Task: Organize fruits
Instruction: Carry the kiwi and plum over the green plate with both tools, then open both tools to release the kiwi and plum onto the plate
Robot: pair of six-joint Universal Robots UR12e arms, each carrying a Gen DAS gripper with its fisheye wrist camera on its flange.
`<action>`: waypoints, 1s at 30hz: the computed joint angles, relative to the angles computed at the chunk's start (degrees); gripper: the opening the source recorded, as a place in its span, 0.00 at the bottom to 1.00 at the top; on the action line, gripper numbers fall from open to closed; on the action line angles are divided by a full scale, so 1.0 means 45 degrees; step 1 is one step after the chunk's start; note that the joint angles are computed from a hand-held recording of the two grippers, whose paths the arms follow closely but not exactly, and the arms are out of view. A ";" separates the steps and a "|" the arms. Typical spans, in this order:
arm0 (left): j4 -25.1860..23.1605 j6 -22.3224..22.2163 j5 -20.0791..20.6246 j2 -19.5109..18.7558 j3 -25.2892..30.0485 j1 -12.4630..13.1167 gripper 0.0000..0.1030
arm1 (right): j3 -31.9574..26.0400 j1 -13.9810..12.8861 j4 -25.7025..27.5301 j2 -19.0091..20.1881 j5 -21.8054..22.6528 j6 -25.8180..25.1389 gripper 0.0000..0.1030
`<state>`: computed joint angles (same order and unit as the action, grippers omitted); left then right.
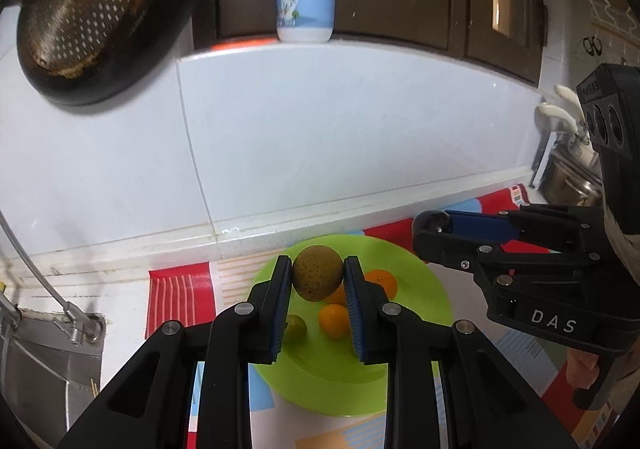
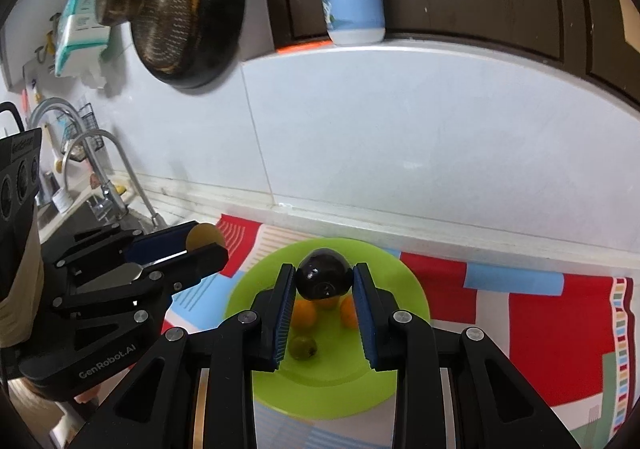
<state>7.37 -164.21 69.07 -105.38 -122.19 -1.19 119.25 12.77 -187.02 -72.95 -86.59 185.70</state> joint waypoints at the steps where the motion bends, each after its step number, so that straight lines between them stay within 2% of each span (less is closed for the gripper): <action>1: -0.0075 0.0001 0.0075 -0.0090 0.0072 -0.0027 0.26 | -0.0061 0.0001 0.0071 0.0064 -0.0043 -0.0002 0.29; 11: -0.0844 0.0096 0.0455 -0.0880 0.0715 -0.0168 0.26 | -0.0691 -0.0179 0.0905 0.0717 0.0043 -0.0421 0.29; 19: -0.1584 0.0205 0.0607 -0.1422 0.1180 -0.0255 0.26 | -0.1110 -0.0426 0.1655 0.1197 0.0543 -0.0373 0.29; 30: -0.2172 0.0278 0.0599 -0.1765 0.1468 -0.0270 0.26 | -0.1390 -0.0480 0.2105 0.1526 0.0670 -0.0463 0.29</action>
<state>-2.40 -162.95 71.76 -113.33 -115.59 -2.41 112.99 10.61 -177.55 -66.08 -83.57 183.61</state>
